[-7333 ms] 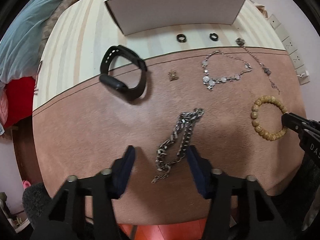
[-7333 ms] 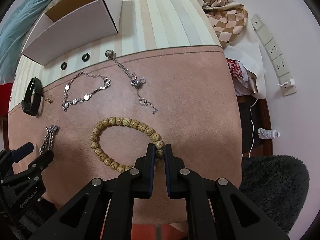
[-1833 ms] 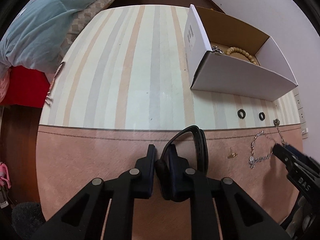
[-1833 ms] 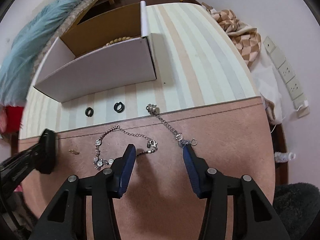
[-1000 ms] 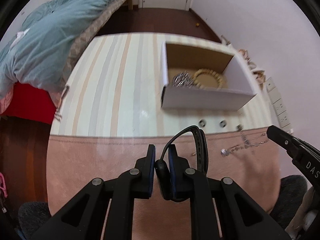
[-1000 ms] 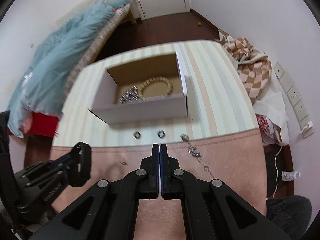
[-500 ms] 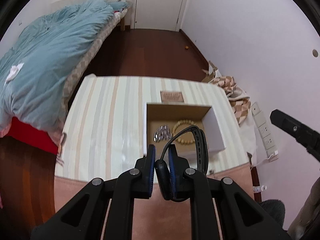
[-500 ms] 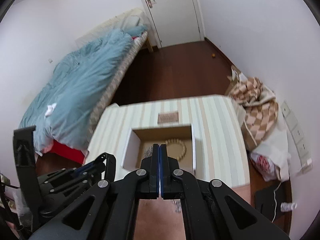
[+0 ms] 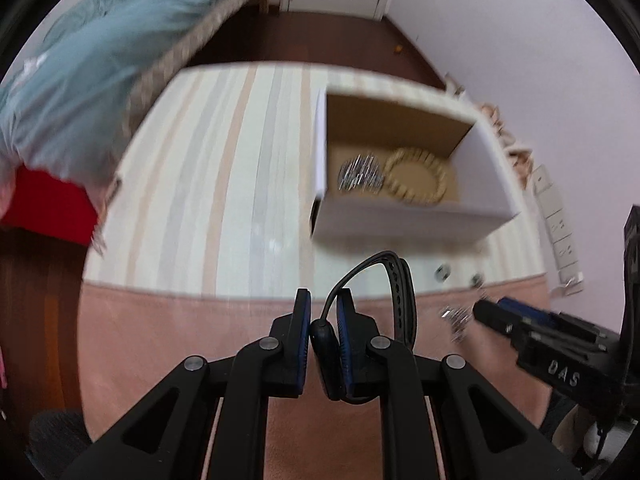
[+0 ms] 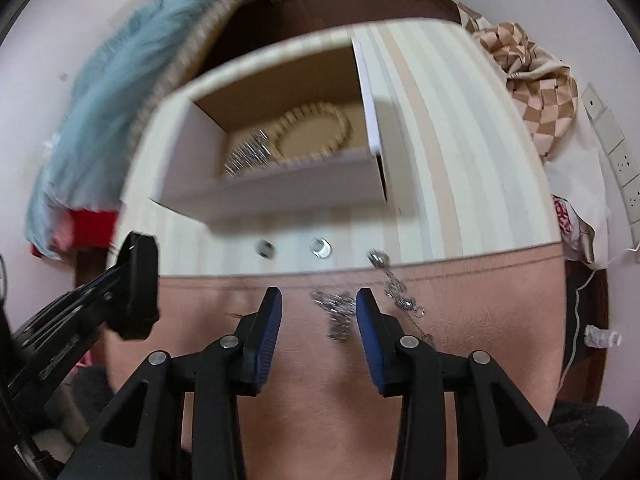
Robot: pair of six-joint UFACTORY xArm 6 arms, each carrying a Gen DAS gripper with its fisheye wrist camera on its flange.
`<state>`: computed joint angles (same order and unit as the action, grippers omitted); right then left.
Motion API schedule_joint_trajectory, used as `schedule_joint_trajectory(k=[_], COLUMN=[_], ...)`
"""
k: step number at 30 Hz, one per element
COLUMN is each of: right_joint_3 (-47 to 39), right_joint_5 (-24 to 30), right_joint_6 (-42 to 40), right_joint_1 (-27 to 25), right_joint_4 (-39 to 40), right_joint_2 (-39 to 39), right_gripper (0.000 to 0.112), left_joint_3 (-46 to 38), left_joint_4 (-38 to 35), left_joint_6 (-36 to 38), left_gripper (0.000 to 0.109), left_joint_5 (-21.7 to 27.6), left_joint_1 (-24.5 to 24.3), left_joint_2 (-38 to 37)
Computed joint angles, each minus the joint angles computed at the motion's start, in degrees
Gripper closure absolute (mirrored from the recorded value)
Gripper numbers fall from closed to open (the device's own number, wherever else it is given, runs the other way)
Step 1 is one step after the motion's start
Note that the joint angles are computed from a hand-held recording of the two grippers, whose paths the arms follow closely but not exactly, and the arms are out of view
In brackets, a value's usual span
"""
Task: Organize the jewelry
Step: 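Lower the watch band and charm bracelet into the box and release both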
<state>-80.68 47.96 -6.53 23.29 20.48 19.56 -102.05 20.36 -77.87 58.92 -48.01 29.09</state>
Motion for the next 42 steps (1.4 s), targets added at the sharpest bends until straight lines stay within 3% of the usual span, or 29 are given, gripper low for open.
schedule_joint_trajectory(k=[4,6,9,15,20,29,35,42], right_joint_3=[0.48,2.19,3.39,7.05,5.45,-9.57,-26.49,-43.12], right_joint_5=[-1.63,-4.23,-6.29,-9.07,-6.95,-1.31,4.44,12.14], right_joint_6=[2.18,1.16,1.27,-2.42,-4.99,-7.44,-5.36,-1.63], right_joint_1=[1.14,1.90,2.62,1.62,0.38,-1.11,-1.25,-1.21], right_joint_4=[-4.41,-5.53,-5.86,2.19,7.14,11.24,7.01,1.93], right_joint_2=[2.17,1.57,0.68,-5.31,-9.02,-6.88,3.29,17.03], right_gripper=[0.075,0.097,0.105,0.109,0.109,0.109,0.109,0.109], left_joint_3=[2.91,3.95,4.14,3.90,3.57,-5.62,-17.80,-34.36], left_joint_4=[-2.45,-2.82,-2.71,-1.14,0.48,2.74,1.40,-6.58], left_joint_6=[-0.63,-0.89,-1.03,-0.92,-1.38,3.09,10.02,19.43], left_gripper=[0.098,0.098,0.098,0.098,0.098,0.098,0.098,0.097], left_joint_5=[-1.94,-2.61,-2.71,-2.56,-2.98,-0.48,3.75,10.19], left_joint_1=[0.24,0.35,0.37,0.29,0.11,1.48,3.97,7.30], left_joint_2=[-0.05,-0.37,-0.58,-1.82,-3.69,-2.63,4.08,16.23])
